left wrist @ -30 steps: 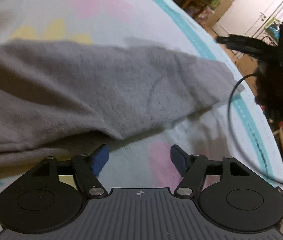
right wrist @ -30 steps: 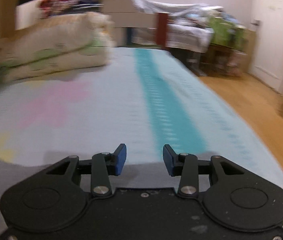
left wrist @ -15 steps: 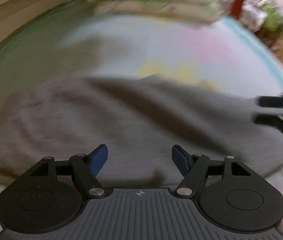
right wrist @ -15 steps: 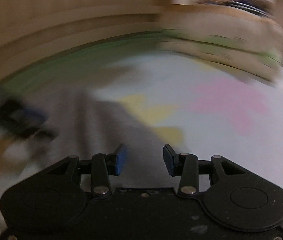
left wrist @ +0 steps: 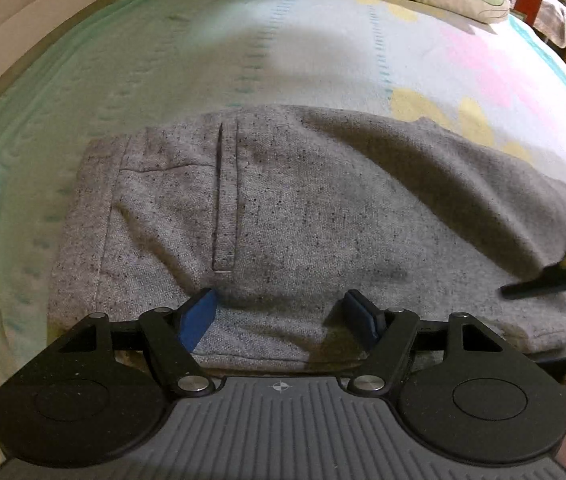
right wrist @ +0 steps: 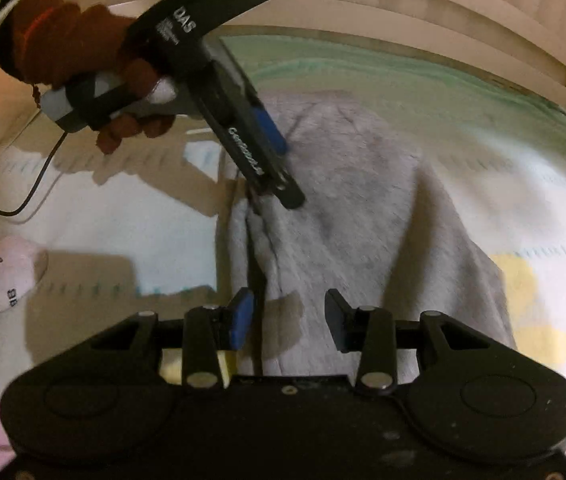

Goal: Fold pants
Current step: 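Move both open grippers over the folded pants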

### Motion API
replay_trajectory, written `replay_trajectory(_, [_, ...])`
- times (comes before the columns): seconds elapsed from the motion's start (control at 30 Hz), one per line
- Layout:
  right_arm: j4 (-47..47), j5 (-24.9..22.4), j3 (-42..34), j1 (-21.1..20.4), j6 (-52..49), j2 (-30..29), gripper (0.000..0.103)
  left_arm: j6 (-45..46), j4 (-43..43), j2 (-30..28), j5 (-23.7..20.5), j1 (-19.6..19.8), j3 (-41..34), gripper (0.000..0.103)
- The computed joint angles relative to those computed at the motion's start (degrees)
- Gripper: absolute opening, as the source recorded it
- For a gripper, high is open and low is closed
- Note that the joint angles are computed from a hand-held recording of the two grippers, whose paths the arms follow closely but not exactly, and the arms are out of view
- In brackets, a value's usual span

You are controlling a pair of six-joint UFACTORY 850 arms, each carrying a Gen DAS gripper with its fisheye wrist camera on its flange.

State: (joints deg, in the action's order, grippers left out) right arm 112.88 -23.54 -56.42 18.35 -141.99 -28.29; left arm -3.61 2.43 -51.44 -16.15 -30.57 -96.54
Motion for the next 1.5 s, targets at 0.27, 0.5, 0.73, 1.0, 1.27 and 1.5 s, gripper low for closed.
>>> replay_trajectory(0.27, [10.03,1.77,-1.55,2.15,-1.78,-2.15,0.005,6.85,-8.78,-0.46,-3.79,1.18,-2.26,0.069])
replay_trajectory(0.5, [-0.65,-0.31,-0.6,2.47,8.48,-1.87,0.005,5.6,-4.98,0.5,1.06,0.41,-3.49,0.069])
replay_trajectory(0.73, [-5.17,-4.61,-1.92,-0.9,17.55,-1.7,0.013,4.06,-1.18,-4.39,-3.16,-0.18,-7.43,0.069])
replay_trajectory(1.0, [7.95,-6.46,-9.77,-8.62,24.83,-6.93,0.022,6.24,-2.2,-4.35,-2.77,-0.34,-7.25,0.07])
replay_trajectory(1.27, [-7.15,-0.79,-22.42,-10.94,45.1,-16.51,0.031,6.77,2.47,0.75,1.6,-0.59,1.54,0.072])
replay_trajectory(1.5, [-13.92,0.86,-26.11,-9.59,48.8,-20.24,0.038,25.34,-17.65,6.6,3.82,2.02,11.49,0.073])
